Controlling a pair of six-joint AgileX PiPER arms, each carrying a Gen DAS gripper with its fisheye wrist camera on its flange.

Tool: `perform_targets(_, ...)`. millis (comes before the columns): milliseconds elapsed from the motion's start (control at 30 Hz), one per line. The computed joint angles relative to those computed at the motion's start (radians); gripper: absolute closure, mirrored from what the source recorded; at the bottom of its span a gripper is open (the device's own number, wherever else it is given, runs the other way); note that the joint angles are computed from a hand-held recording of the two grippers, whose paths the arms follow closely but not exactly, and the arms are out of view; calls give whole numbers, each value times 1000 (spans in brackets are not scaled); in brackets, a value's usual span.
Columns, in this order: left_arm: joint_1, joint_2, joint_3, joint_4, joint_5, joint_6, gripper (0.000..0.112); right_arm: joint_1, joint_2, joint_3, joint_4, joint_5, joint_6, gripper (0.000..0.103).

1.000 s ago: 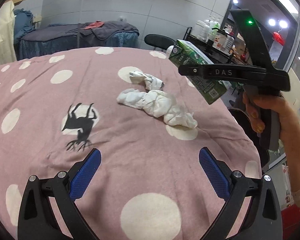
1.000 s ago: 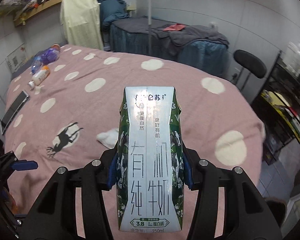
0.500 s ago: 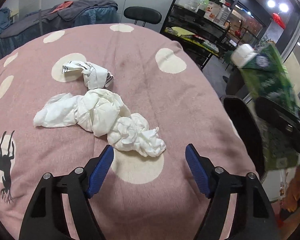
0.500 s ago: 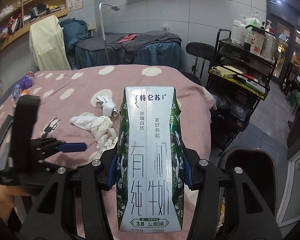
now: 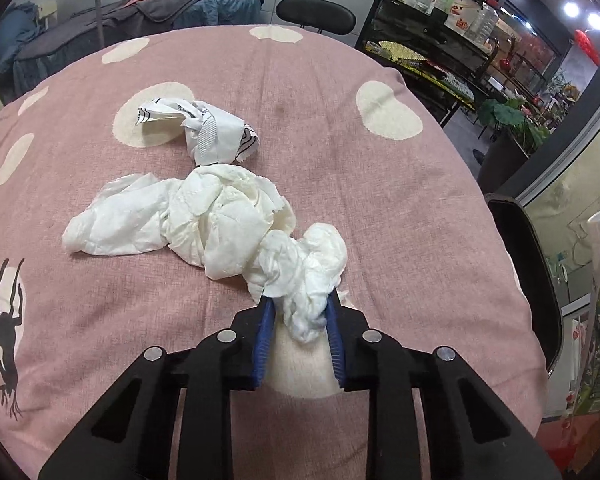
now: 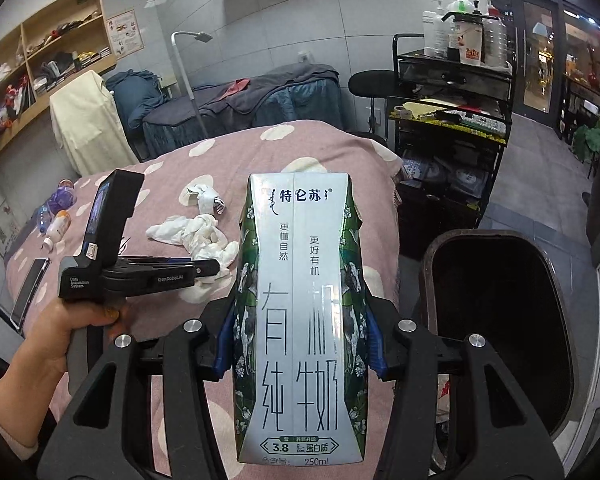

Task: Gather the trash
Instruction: 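Carry the milk carton and tissues over the brown trash bin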

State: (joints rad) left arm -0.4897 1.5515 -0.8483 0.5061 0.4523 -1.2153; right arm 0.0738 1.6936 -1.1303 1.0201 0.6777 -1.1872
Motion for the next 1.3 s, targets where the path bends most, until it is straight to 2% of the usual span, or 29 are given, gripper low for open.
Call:
perform_targets(133, -64, -99, 84, 137, -21, -184, 90, -38, -9, 42, 57, 4, -59, 52)
perform_targets(233, -148, -169, 132, 258, 5, -355, 90, -70, -9, 63, 86, 22, -83, 52)
perform_targets(467, -431, -249, 148, 505, 192, -714, 90, -136, -22, 115, 147, 36, -142, 52)
perform_targets(567, -517, -237, 123, 556, 252, -792, 90, -167, -31, 138, 168, 38, -167, 52)
perform_targets(800, -658, -132, 7, 636, 362, -862, 90, -265, -36, 170, 203, 58, -221, 52)
perform_targets(1067, -679, -14, -130, 669, 320, -810, 90, -356, 29, 130, 192, 43, -220, 52)
perform_targets(1300, -655, 67, -231, 642, 267, -706, 90, -350, 137, 21, 116, -42, -135, 52)
